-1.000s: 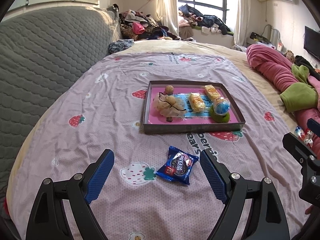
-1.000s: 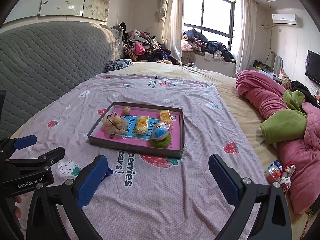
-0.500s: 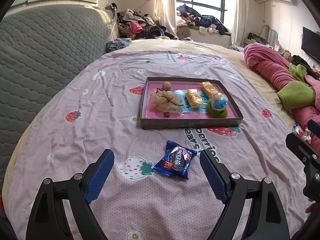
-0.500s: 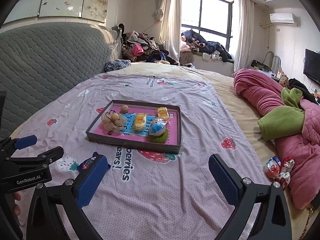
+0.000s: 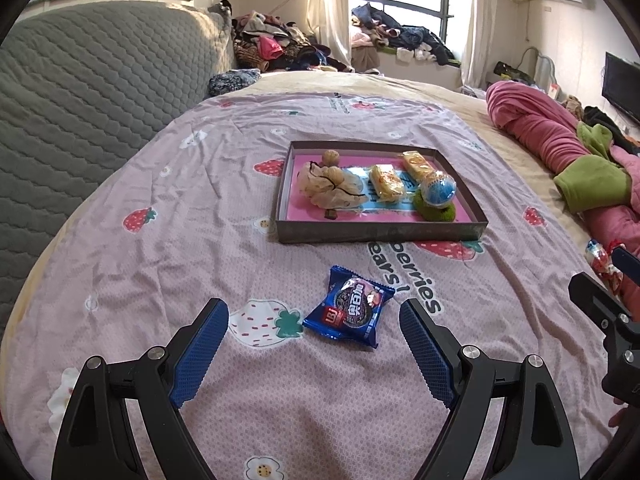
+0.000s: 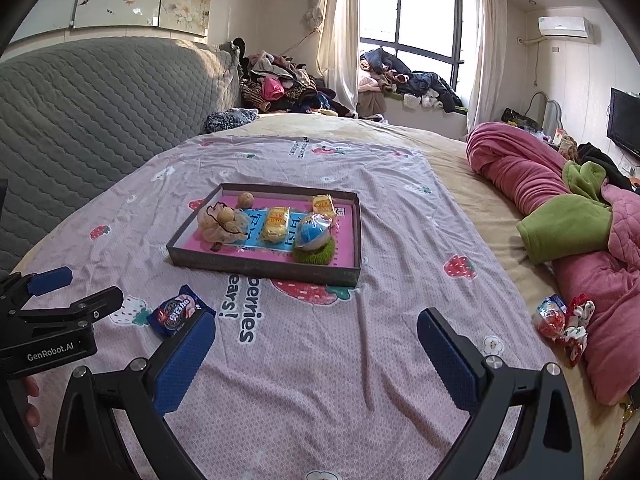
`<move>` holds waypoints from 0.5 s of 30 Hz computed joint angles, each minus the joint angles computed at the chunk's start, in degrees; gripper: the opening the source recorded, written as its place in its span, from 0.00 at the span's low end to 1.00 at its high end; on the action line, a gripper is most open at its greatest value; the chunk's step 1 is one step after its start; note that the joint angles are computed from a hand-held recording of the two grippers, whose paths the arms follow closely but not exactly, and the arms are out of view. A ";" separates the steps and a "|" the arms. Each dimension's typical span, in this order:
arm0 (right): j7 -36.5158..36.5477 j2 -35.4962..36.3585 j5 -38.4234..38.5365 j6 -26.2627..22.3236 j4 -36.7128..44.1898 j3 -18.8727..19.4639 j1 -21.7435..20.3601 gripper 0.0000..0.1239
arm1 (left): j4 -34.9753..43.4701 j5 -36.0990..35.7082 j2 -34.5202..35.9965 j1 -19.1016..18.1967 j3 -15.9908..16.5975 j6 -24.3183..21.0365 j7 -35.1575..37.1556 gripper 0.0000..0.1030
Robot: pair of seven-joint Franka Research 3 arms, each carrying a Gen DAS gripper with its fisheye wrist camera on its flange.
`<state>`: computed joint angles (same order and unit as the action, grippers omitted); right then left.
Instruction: Organize objects
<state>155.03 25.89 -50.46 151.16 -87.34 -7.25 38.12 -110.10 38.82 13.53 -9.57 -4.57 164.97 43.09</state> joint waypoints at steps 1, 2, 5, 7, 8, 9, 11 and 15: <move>0.05 -0.01 0.06 0.14 -0.18 0.00 -0.05 0.82 | -0.05 -0.07 0.11 0.02 -0.01 0.00 0.03 0.86; -0.13 -0.06 0.36 0.25 -0.40 0.10 -0.21 0.82 | -0.12 0.01 0.20 0.00 0.03 0.05 -0.01 0.86; 0.11 -0.06 0.42 0.36 -0.84 -0.05 -0.21 0.82 | 0.01 1.08 0.53 -0.48 0.49 -0.40 -0.85 0.86; 0.25 0.07 0.58 0.29 -0.95 -0.08 -0.19 0.82 | 0.02 1.67 0.67 -0.60 0.55 -0.49 -1.01 0.86; 0.34 0.23 0.68 0.12 -0.83 -0.11 -0.17 0.82 | -0.02 2.11 0.73 -0.73 0.65 -0.46 -1.29 0.86; 0.33 0.39 0.89 0.19 -0.78 -0.07 -0.24 0.82 | -0.03 2.32 0.81 -0.74 0.62 -0.40 -1.25 0.86; 0.53 0.53 1.04 0.68 -0.91 -0.19 -0.30 0.82 | -0.28 3.44 0.73 -1.03 1.00 -0.06 -2.23 0.86; 0.77 0.81 1.27 1.18 -1.08 -0.44 -0.21 0.82 | -0.46 4.23 0.89 -0.95 0.99 0.37 -2.66 0.86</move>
